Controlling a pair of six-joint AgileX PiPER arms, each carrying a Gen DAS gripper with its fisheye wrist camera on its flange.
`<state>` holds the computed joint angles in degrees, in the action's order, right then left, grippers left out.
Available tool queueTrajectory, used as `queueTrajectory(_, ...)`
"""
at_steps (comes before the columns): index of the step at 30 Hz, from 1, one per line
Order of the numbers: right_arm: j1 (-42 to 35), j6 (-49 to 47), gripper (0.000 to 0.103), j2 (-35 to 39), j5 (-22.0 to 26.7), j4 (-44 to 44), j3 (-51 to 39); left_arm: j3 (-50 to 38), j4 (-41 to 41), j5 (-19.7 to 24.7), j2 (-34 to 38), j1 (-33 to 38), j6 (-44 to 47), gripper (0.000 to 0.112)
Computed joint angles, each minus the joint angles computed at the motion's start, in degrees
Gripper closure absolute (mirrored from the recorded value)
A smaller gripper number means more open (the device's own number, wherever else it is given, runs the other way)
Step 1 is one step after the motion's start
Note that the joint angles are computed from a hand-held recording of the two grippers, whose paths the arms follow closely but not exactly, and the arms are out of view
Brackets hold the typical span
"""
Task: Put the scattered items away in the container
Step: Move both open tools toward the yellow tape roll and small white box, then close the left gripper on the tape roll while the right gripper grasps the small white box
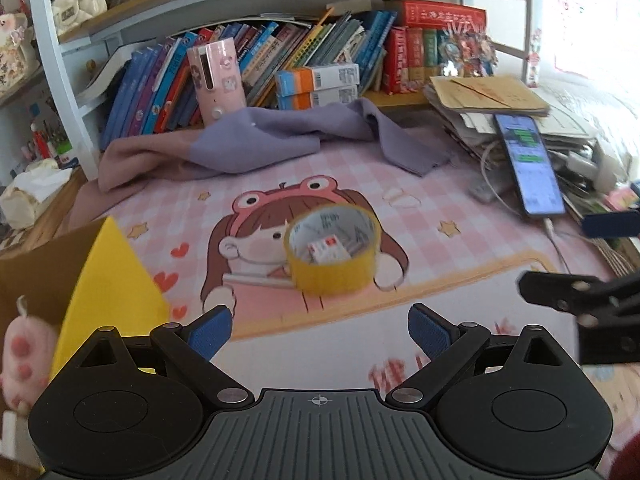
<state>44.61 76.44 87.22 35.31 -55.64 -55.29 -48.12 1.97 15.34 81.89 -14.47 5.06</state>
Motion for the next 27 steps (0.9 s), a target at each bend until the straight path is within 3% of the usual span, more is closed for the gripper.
queueTrajectory(6, -4.13, -1.73, 0.017, 0.6, -3.71, 0.24, 0.1, -5.67, 2.03, -2.73, 9.16, -1.15, -3.12, 0.016)
queueTrajectory(12, -6.63, -4.87, 0.017, 1.74, -5.62, 2.53, -0.47, -10.13, -2.94, -6.27, 16.64, -2.25, 2.84, 0.016)
queueTrajectory(17, -8.43, -7.93, 0.017, 2.89, -6.75, 5.14, -1.02, -13.88, 6.25, -7.59, 21.23, -2.62, -7.34, 0.011)
queueTrajectory(24, -10.15, -11.9, 0.017, 4.56, -7.44, 8.79, -2.26, -19.86, 2.99, -4.76, 26.6, -1.77, -5.28, 0.011)
queueTrajectory(27, -10.32, -13.5, 0.017, 5.16, -7.65, 10.12, -2.76, -20.82, -3.43, -3.75, 27.42, -1.0, 0.42, 0.012)
